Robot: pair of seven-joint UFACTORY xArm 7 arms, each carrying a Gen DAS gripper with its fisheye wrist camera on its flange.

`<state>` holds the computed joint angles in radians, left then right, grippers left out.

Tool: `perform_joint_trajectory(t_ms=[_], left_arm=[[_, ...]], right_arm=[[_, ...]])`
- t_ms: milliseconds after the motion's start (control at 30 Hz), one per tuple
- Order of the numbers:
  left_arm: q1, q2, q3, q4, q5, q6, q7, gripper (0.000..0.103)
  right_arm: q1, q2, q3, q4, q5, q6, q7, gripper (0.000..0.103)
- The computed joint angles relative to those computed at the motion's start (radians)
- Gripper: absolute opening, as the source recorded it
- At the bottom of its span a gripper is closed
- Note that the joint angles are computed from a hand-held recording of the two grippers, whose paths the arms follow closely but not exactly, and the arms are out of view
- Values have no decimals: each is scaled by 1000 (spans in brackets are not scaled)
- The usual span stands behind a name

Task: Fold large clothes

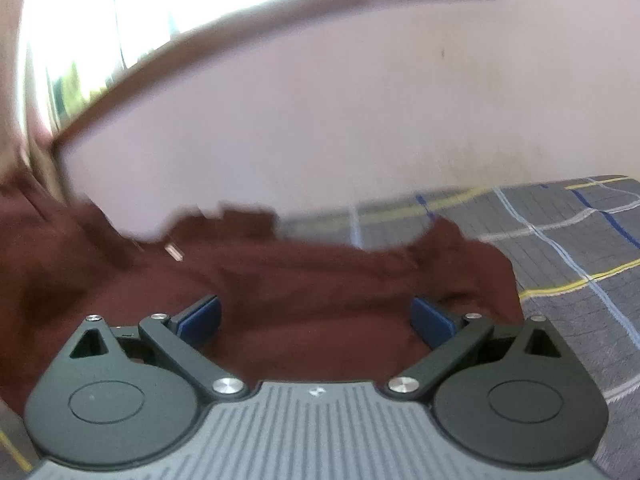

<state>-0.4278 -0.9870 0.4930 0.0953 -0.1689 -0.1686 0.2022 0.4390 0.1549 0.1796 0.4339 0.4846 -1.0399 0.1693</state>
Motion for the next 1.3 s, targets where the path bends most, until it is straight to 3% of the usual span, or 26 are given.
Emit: perform_joint_trajectory(t_ms=[133,367,467,567,733,833,933,1033,1133,1200,1300], left_arm=[[8,-4,-38,-5,5,-3,-16,44],[16,-31,-102,-17,12,4,-59,44],[8,-61,-129,-27,19,14,-74,44],[-20,-77,-145,-40,26,1,-84,44],[-140,-42,-164,-52,60,-64,-106,44],[-233,36,-157,-53,100,-163,-134,45],[-321,148,-132,-54,160,-319,-159,47],[-444,227,-18,-47,263,-441,-188,48],[-510,307,29,-48,357,-550,-214,48],[-552,380,57,-36,418,-605,-244,49],[-588,511,63,-17,473,-694,-291,49]], right_arm=[[19,-68,28,-42,-85,-47,26,101],[38,-72,46,83,-220,155,-72,93],[52,-23,38,190,-176,292,-119,83],[51,32,24,278,-183,350,-90,83],[93,90,-20,409,-107,488,-164,82],[24,96,0,426,-217,534,-57,82],[-155,79,76,402,-499,546,200,80],[-259,33,95,353,-692,533,377,76],[-306,-61,64,258,-826,500,490,77],[-303,-138,20,172,-832,479,493,77],[-325,-242,-81,7,-908,338,582,77]])
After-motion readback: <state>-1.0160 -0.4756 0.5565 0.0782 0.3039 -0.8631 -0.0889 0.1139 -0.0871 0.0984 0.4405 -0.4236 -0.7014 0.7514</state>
